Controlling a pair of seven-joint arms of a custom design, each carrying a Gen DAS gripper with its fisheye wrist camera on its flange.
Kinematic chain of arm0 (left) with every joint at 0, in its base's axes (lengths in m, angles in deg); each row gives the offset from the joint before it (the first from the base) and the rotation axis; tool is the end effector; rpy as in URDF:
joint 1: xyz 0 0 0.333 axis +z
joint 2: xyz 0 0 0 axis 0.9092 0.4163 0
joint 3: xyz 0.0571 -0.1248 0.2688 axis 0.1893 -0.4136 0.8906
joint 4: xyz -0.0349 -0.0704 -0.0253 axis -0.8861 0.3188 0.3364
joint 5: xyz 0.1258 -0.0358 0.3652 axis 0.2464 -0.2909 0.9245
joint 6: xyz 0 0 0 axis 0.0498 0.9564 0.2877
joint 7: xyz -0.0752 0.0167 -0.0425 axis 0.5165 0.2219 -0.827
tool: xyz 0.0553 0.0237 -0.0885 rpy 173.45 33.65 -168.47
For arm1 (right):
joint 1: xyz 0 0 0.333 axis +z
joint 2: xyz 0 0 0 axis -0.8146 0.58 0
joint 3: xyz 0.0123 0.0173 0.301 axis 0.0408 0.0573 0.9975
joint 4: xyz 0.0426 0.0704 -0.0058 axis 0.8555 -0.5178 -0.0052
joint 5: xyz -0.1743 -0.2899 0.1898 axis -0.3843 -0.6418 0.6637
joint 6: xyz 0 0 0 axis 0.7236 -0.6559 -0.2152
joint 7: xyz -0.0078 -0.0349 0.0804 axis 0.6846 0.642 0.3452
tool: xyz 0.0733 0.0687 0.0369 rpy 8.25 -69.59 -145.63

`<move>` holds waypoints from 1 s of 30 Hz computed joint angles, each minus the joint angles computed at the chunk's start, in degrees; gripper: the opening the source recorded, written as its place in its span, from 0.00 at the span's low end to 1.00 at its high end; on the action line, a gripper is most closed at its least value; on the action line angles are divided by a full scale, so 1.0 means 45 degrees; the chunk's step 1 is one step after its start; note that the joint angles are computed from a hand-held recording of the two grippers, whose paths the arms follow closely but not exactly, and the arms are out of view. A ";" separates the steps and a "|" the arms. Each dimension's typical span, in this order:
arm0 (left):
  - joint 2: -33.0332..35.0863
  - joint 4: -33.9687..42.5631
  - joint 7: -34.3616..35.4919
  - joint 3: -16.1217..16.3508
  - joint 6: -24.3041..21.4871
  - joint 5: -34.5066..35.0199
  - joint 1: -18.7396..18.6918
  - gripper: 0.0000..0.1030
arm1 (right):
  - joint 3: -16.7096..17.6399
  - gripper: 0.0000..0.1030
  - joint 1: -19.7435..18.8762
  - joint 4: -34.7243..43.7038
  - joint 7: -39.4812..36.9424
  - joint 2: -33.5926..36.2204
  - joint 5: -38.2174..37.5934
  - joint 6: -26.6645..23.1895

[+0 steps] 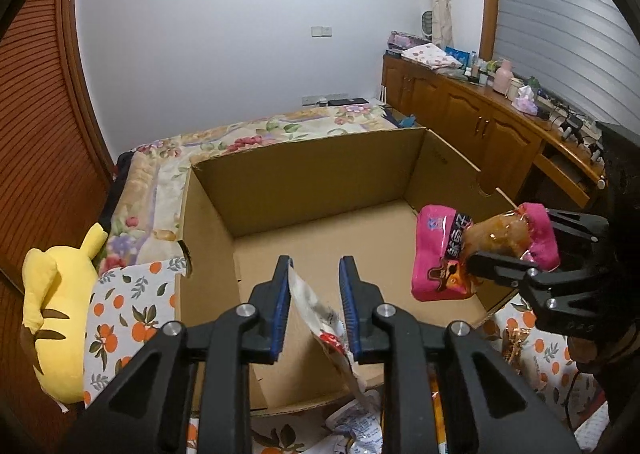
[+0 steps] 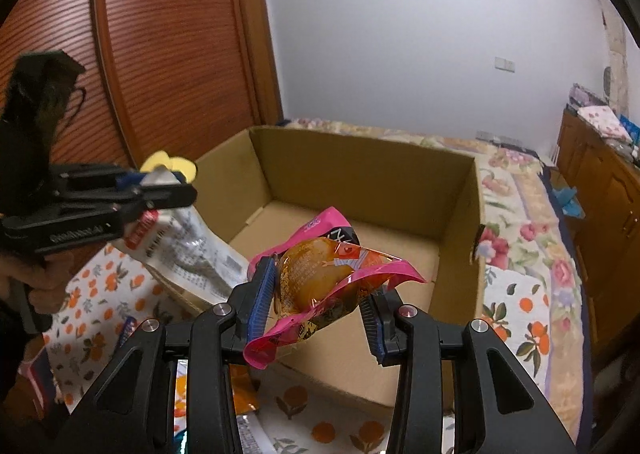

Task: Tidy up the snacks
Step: 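Carry the white packet into the box with the left tool while the right tool drops the pink bread in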

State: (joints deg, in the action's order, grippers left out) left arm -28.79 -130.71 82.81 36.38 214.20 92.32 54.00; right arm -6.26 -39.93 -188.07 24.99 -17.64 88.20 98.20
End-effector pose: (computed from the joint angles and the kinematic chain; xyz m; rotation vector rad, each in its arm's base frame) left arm 0.5215 -0.2474 0.5011 -1.5049 1.9792 -0.9111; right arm 0.4907 0.0608 0.4589 -1.9537 1.0978 -0.5048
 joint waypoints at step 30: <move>-0.3599 -0.4150 0.2632 0.3462 0.2965 -0.2189 -0.2858 0.67 | 0.0484 0.49 0.0201 -0.4376 0.3289 -0.4813 -0.1777 0.2676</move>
State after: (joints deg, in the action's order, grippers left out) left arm -44.99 -149.38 94.66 51.96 227.54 82.47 41.14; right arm -4.08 -39.03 -207.76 39.79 -39.30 80.20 110.24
